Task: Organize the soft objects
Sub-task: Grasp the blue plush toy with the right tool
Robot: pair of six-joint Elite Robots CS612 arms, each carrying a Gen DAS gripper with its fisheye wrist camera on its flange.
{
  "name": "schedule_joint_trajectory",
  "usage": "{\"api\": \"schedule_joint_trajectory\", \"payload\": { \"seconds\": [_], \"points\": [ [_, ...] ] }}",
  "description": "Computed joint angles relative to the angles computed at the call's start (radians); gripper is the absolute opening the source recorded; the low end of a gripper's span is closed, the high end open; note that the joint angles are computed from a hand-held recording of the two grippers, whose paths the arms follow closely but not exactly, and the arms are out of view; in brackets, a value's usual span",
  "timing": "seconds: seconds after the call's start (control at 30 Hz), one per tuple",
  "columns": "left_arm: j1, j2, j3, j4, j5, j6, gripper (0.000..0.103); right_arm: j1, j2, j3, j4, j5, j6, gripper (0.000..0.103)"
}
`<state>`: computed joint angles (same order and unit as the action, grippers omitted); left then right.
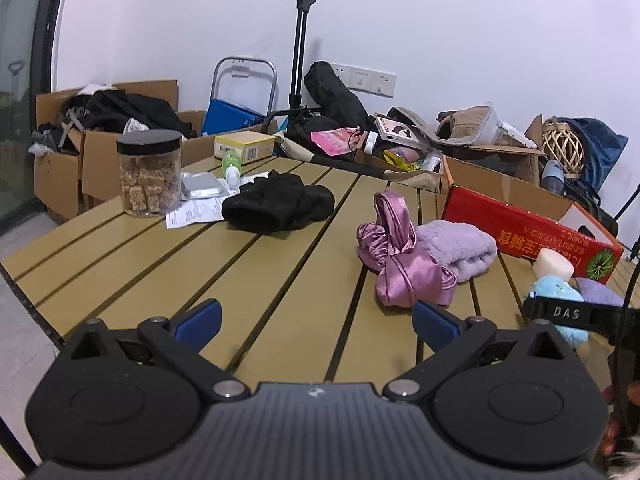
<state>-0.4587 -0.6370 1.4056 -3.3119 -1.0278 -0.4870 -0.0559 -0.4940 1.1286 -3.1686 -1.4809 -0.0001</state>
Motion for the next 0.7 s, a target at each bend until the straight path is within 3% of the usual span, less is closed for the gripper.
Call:
{"api": "schedule_joint_trajectory", "payload": {
  "seconds": [0.13, 0.43, 0.7],
  "points": [
    [-0.002, -0.001, 0.003, -0.014, -0.003, 0.012, 0.103, 0.000, 0.002, -0.003, -0.002, 0.000, 0.009, 0.074],
    [-0.006, 0.000, 0.003, -0.021, -0.014, 0.042, 0.103, -0.010, -0.013, 0.034, -0.056, 0.023, 0.040, 0.069],
    [0.001, 0.005, -0.018, 0.005, -0.052, 0.043, 0.103, -0.036, -0.048, 0.124, -0.190, 0.034, 0.090, 0.069]
  ]
}}
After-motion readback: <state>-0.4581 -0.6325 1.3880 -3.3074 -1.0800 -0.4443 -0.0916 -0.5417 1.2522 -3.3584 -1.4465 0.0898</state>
